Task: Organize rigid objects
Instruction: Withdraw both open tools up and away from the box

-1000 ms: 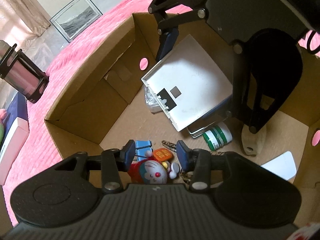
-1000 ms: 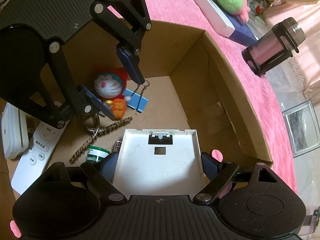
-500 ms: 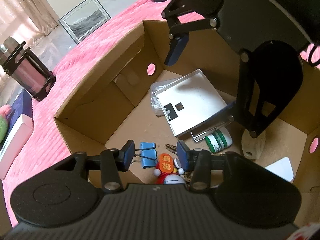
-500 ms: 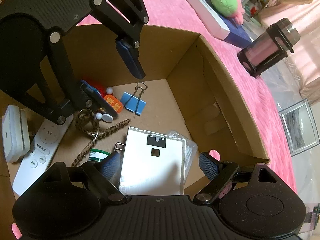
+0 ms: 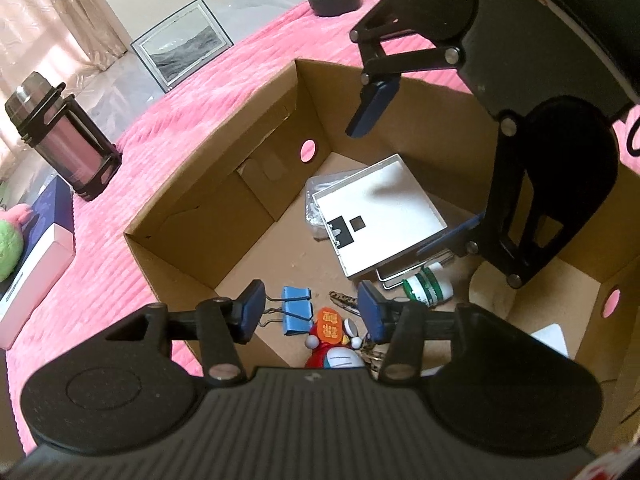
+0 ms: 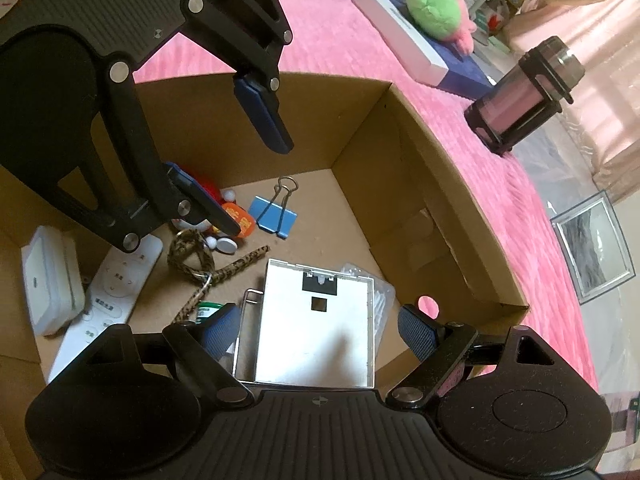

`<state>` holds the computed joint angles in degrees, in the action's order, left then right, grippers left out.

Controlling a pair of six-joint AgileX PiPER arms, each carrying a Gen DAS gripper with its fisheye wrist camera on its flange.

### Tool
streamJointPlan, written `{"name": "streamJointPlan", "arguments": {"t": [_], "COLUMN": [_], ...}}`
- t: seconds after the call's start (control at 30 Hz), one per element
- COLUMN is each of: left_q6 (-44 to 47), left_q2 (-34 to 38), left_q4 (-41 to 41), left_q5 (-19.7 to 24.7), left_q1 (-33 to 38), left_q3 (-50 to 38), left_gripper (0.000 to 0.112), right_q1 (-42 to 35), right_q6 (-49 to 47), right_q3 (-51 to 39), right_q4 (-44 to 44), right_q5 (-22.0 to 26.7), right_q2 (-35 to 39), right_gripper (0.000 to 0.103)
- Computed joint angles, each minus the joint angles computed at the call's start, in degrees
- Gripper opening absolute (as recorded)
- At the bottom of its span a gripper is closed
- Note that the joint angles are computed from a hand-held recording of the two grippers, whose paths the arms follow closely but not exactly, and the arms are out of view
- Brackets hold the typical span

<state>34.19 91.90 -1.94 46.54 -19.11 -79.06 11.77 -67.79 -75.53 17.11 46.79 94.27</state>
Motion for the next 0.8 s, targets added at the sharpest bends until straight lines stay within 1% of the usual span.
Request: {"name": "streamJointPlan", "arguments": {"t": [0.2, 0.33, 0.4, 0.47, 0.53, 0.6, 0.73, 0.8], "left_q6": [-2.7, -5.7, -7.0, -8.7, -10.3, -11.9, -16.6, -19.2], "left_q2": [-2.7, -5.2, -6.5, -8.0, -9.5, -10.8, -14.1, -15.6], "left_q4": [-0.1, 0.2, 0.2, 0.7, 1.2, 1.7, 3.8, 4.8], "left_q5": [0.7, 1.2, 1.6, 1.7, 1.5, 1.6, 0.6, 0.3], "left_q1": [-0.4, -1.1, -1.4, -1.8, -2.3, -2.6, -3.8, -4.2], "left_q3": [1.3, 2.2, 2.6, 3.2, 4.1, 4.8, 7.1, 8.0], "left_gripper": [0.051, 0.061, 0.064, 0.071, 0.075, 0.075, 0.085, 0.087], "right_q1": [-0.4, -0.5, -0.7, -1.0, -1.3, -1.6, -2.4, -2.4], "right_q6": [1.6, 3.9, 5.6, 6.9, 8.2, 9.8, 12.7, 14.4], "right_q3": [2.1, 3.5, 4.3, 5.1, 5.8, 6.6, 8.2, 9.0], "right_q4": [1.9, 2.5, 2.7, 3.1, 3.3, 3.8, 5.4, 5.7], "right_q5": [0.5, 1.2, 1.4, 1.9, 2.3, 2.9, 4.3, 4.6], "right_q2": [-3.6, -6.3, -7.8, -9.3, -10.8, -12.4, -16.1, -17.8], "right_gripper": [0.083, 0.083, 0.083, 0.083, 0.083, 0.083, 0.083, 0.083]}}
